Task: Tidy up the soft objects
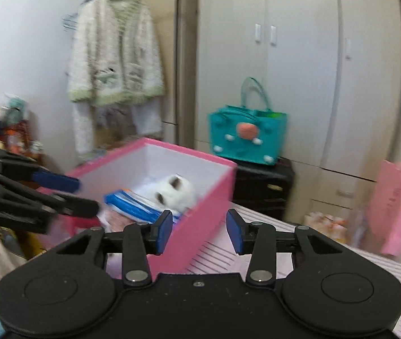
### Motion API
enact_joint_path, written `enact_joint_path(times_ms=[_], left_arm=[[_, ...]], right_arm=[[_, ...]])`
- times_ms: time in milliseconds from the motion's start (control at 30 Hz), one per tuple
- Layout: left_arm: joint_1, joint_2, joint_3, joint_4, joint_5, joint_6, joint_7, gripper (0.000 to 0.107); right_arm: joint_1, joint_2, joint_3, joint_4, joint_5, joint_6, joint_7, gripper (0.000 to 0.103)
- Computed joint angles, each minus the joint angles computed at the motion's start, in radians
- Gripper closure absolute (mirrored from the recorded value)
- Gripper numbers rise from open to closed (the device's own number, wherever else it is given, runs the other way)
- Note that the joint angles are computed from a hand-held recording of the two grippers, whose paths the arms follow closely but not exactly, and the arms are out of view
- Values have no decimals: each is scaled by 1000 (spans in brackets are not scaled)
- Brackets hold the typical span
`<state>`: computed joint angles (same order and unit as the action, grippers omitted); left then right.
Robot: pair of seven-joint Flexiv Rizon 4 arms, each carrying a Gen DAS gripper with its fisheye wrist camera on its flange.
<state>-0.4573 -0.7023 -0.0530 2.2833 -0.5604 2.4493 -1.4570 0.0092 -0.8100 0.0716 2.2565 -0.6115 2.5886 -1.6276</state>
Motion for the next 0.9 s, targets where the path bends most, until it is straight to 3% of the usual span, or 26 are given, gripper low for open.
enact_joint_path(times_ms=[133,300,433,500,600,667,767,833,900], left_arm=[[-35,48,-14,31,-5,-29,27,53],[2,120,-58,87,126,-65,-67,49],[-98,134,-27,103,48,-30,-51,41],[-115,139,-30,112,31,-18,-52,37],[-127,145,-41,121,23,-10,-65,32],[-136,142,-44,125,20,1,-72,29],[-157,137,-44,122,-12,1,-64,24],[-171,130,-44,119,-34,6,-60,19],[-184,118,-46,118,-49,24,-62,16]], right_arm=[[-96,45,0,43,-149,-21,76,53],[-165,91,-13,119,-213,59,68,28],[-151,123,-31,178,-129,94,-3,21],[-150,124,-34,200,-94,119,-43,12],[-184,127,-45,219,-145,129,-52,0],[-140,137,-37,240,-9,127,-85,0],[34,151,-42,251,384,109,-169,0],[96,168,-62,263,477,77,-221,0],[87,174,-57,278,476,78,-237,0]])
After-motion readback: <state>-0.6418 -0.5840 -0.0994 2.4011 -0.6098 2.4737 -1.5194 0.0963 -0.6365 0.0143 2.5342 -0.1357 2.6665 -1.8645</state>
